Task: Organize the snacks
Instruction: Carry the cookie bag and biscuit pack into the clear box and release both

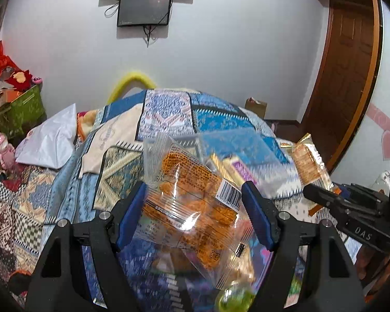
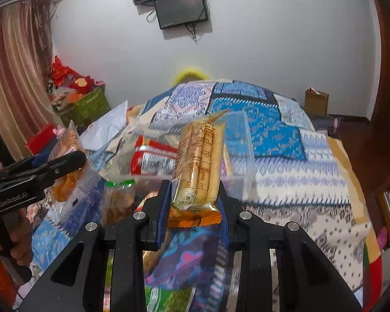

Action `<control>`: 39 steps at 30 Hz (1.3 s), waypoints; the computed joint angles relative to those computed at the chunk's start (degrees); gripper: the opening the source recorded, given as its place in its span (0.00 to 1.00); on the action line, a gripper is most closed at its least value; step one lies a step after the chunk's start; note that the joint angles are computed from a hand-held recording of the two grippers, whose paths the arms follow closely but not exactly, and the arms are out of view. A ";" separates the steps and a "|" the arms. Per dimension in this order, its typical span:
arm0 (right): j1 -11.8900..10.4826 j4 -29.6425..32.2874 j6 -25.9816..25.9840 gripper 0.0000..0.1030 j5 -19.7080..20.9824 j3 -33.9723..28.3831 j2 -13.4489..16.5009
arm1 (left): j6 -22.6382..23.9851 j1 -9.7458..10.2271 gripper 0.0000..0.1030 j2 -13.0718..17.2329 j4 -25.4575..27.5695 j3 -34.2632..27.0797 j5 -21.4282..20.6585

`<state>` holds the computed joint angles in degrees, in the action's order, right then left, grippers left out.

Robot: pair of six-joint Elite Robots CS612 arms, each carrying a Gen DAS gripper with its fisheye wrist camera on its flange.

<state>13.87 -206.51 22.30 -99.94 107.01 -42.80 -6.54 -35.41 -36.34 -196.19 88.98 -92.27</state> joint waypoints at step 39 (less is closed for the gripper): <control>-3.77 13.56 -3.66 0.29 4.46 -10.68 5.78 | 0.58 -1.58 0.77 12.97 22.13 -24.53 1.41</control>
<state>10.10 -192.96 18.64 -95.49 96.33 -37.03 -5.96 -36.99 -23.36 -174.05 64.45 -90.86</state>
